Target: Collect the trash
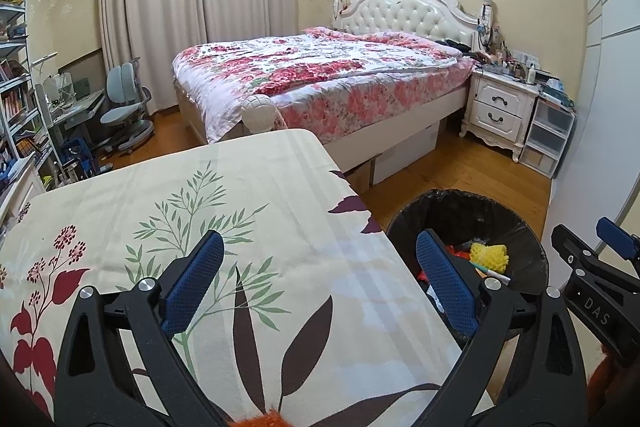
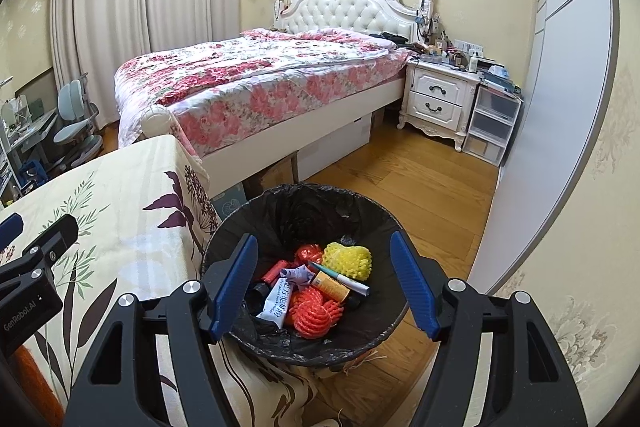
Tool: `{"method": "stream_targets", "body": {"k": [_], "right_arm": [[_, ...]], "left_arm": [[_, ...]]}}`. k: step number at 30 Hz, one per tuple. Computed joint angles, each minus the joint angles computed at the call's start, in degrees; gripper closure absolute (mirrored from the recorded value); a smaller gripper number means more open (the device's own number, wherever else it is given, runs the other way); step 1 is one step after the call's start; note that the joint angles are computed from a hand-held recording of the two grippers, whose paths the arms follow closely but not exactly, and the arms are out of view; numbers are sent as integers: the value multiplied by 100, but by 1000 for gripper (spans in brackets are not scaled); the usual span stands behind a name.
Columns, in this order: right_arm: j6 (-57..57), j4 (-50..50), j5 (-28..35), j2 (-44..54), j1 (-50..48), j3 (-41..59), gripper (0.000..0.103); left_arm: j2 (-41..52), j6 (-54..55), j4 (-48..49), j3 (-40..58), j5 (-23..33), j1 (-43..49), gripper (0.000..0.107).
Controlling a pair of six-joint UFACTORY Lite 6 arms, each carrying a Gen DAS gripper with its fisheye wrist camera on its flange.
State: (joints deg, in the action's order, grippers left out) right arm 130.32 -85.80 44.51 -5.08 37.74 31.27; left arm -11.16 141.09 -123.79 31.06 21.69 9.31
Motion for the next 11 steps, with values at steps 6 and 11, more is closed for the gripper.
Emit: {"method": "stream_targets", "body": {"k": [6,11], "right_arm": [[-20,-2,-188,406,120,488,28],[-448,-143,-1333,2038,133,2168,19]], "left_arm": [[136,159,129,116,132,382,12],[1285,-1217,2087,1175,394,1651,12]]}}
